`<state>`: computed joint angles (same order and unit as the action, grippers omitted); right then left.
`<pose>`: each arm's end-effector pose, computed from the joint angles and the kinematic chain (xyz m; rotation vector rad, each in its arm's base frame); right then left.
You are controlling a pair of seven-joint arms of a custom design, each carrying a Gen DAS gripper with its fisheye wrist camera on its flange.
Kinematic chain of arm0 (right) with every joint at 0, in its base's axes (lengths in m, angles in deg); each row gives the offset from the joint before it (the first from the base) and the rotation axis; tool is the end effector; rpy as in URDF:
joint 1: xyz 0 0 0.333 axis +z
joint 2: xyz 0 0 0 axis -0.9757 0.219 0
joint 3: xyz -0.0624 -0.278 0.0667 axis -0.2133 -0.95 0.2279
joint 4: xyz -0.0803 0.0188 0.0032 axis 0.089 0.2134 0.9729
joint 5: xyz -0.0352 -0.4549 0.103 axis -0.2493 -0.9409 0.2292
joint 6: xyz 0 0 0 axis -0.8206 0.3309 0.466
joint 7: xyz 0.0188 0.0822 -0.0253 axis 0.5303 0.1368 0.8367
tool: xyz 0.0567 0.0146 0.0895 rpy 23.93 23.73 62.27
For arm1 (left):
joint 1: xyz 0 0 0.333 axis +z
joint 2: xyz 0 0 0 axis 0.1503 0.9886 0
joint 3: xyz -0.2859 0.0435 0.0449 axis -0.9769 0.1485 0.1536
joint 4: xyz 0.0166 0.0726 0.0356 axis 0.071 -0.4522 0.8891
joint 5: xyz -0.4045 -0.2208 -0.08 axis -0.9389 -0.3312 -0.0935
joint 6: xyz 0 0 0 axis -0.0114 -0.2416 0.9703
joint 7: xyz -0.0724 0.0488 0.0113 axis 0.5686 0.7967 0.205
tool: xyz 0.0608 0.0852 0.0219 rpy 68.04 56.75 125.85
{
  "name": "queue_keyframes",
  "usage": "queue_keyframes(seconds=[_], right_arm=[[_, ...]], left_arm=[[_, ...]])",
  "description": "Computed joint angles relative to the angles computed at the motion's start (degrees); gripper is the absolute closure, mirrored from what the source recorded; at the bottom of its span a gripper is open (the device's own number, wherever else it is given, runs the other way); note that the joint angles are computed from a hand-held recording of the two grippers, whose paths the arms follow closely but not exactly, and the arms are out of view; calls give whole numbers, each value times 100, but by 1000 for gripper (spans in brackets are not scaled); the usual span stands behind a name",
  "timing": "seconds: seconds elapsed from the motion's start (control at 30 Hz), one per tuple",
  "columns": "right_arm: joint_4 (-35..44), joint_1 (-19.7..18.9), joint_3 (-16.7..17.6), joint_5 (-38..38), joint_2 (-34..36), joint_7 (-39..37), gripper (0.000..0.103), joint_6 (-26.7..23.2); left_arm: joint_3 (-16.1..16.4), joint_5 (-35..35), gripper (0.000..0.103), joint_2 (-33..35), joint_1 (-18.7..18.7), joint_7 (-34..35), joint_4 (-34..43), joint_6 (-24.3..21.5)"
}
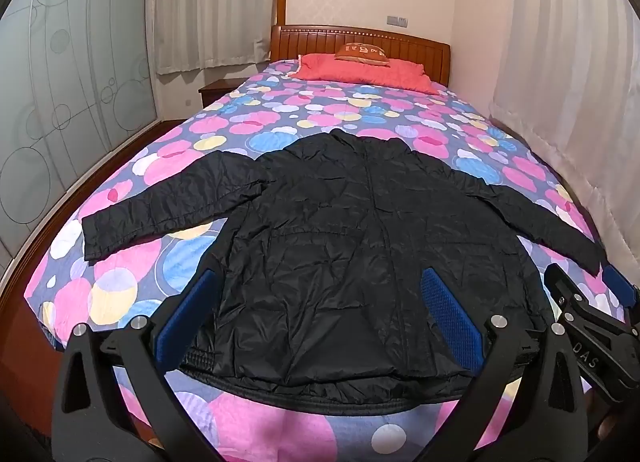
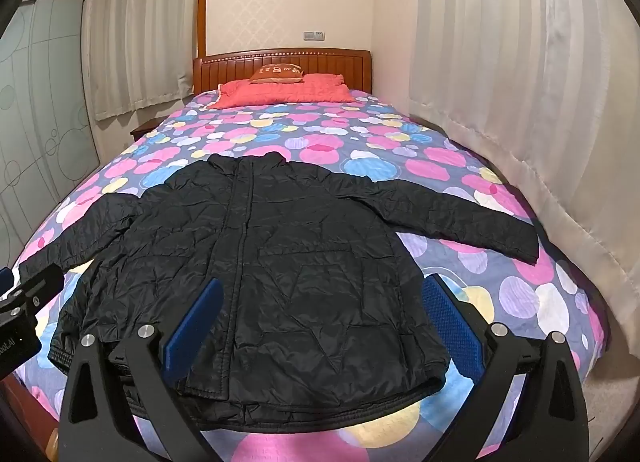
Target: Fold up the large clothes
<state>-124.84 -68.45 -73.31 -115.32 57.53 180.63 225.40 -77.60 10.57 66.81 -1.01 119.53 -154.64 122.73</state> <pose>0.5290 0.2340 0.5254 -1.3938 1.9617 -1.0427 0.5497 -0.2626 0.5534 -1.6141 1.7971 -0.9056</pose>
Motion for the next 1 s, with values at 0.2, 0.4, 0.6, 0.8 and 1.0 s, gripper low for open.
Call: queue_keyframes(seconds=[0.2,0.4,0.6,0.8,1.0], right_arm=[[0,4,-5,1,1,-2,4,4],[5,7,-5,-1,7,-3,4,1],[6,9,-7,-3,12,0,4,5],[7,14,-9,-3,19,5,4,0],[14,19,-12,-17,38,9,4,3]], left_arm=[[11,0,2,-20,21,9,-76,50],[3,-8,2,-18,26,8,-71,38],[34,-43,2,-102,20,40,-193,94],[24,-37,2,-59,22,43,-137,55],[36,-73,2,-57,3,82,-135,36]])
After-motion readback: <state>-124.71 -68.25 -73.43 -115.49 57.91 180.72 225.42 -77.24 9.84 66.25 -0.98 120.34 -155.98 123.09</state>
